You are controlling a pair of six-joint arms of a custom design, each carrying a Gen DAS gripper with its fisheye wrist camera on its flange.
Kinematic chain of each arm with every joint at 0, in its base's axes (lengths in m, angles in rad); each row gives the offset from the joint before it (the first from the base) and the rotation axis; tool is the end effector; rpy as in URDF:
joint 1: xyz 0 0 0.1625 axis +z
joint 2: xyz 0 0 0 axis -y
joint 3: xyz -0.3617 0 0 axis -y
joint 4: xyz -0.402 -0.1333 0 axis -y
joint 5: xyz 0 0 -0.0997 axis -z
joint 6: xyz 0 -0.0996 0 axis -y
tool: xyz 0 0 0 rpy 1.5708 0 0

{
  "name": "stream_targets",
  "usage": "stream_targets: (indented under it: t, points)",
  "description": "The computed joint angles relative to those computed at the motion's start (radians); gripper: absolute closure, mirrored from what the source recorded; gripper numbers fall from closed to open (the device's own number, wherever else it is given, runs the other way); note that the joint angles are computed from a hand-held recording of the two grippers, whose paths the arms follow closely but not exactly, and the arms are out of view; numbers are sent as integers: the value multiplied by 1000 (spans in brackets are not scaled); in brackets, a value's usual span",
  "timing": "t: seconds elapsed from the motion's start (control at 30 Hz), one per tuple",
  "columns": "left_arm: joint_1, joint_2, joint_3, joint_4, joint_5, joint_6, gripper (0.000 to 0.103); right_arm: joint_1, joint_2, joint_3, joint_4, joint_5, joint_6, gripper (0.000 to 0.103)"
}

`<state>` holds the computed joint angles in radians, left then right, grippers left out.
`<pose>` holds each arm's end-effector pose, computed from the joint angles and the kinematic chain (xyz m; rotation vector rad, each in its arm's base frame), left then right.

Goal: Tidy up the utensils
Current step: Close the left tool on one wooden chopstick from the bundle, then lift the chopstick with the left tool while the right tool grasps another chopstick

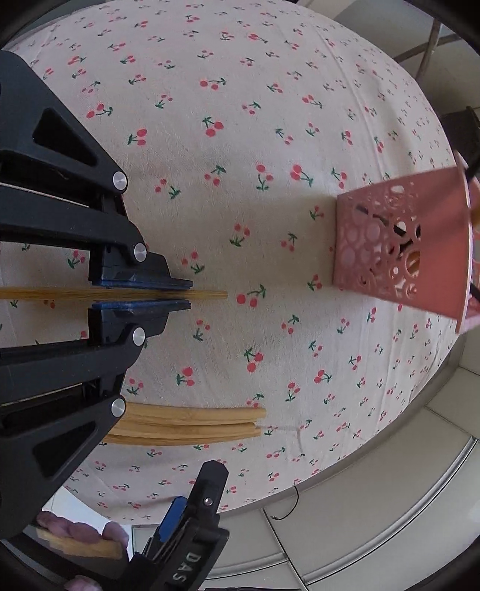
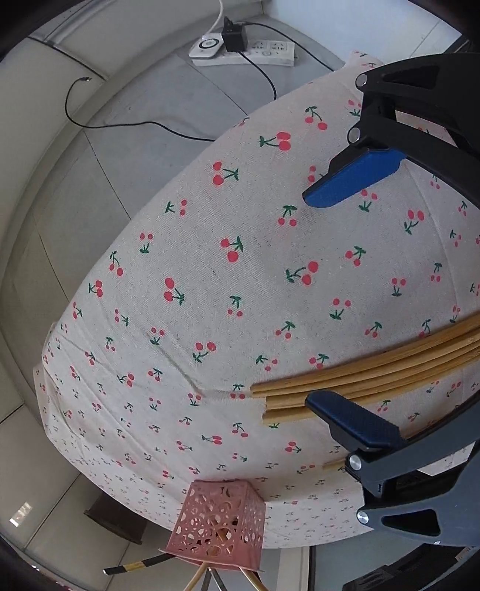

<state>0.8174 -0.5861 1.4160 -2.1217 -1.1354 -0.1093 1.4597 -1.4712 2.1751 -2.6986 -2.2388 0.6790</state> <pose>-0.3125 -0.5894 -0.0483 0.9103 2.4700 0.0923 0.0196 -0.4705 0.2320 -1.1399 -2.2464 0.7631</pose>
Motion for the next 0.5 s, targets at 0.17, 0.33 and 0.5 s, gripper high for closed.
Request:
stream_targets:
  t: [0.17, 0.33, 0.5]
  points:
    - [5, -9, -3, 13, 3, -2, 98, 36, 74, -62, 84, -108, 9, 6]
    - [4, -12, -3, 18, 10, 8, 98, 50, 113, -91, 105, -161, 24, 6]
    - [5, -4, -14, 25, 10, 7, 96, 65, 150, -107, 114, -232, -6, 6]
